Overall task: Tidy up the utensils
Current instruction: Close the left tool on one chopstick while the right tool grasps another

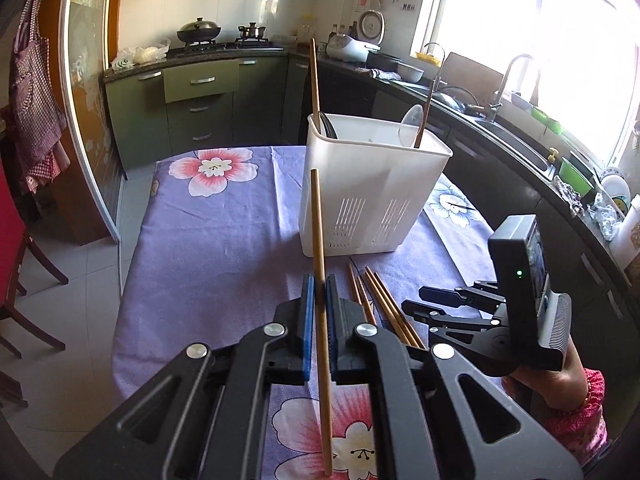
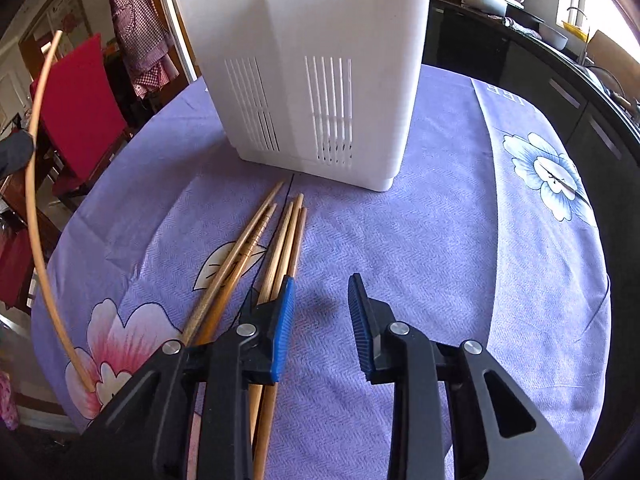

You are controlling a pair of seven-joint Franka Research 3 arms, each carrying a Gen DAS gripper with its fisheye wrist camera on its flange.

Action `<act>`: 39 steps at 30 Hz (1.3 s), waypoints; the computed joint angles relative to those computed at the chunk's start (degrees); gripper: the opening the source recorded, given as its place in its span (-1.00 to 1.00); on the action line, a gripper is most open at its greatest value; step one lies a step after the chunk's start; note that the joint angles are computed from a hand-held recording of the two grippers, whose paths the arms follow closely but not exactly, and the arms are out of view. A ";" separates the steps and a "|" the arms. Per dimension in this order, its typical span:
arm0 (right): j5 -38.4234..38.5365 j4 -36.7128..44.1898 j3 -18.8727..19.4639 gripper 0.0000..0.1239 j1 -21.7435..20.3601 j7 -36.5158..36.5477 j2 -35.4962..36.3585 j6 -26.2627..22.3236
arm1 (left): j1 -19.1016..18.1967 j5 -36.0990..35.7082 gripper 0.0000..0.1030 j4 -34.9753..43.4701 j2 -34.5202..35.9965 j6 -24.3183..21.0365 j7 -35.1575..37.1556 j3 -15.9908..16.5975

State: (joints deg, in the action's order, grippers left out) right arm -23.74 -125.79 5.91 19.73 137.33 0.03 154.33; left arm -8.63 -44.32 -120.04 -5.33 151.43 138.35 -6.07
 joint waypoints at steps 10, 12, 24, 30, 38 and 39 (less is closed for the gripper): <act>-0.69 4.11 0.11 -0.54 1.90 -1.75 2.18 -5.03 | -0.01 -3.14 -0.88 -1.05 -1.09 -0.22 2.93 0.92; -1.61 4.87 -0.01 -0.54 2.32 -1.16 2.58 -6.45 | 0.01 -3.26 -0.88 -1.09 -1.15 -0.23 2.96 0.95; 5.67 8.92 -1.02 -0.65 2.74 -7.18 6.12 -6.72 | 0.05 -3.23 -0.88 -1.41 -1.35 -0.55 3.30 1.13; 4.43 10.43 -1.86 -0.90 4.03 -6.67 6.97 -7.89 | 0.45 -2.17 -0.88 -0.92 -0.62 -1.85 2.41 0.84; 3.80 4.75 -1.91 -0.91 2.86 -3.10 1.55 -1.74 | 1.90 6.33 -0.88 4.05 3.89 -5.87 -6.14 -0.16; 2.90 3.47 -1.73 -0.91 2.43 -2.07 0.14 -0.65 | 2.23 8.59 -0.88 5.34 5.38 -6.38 -8.31 -0.63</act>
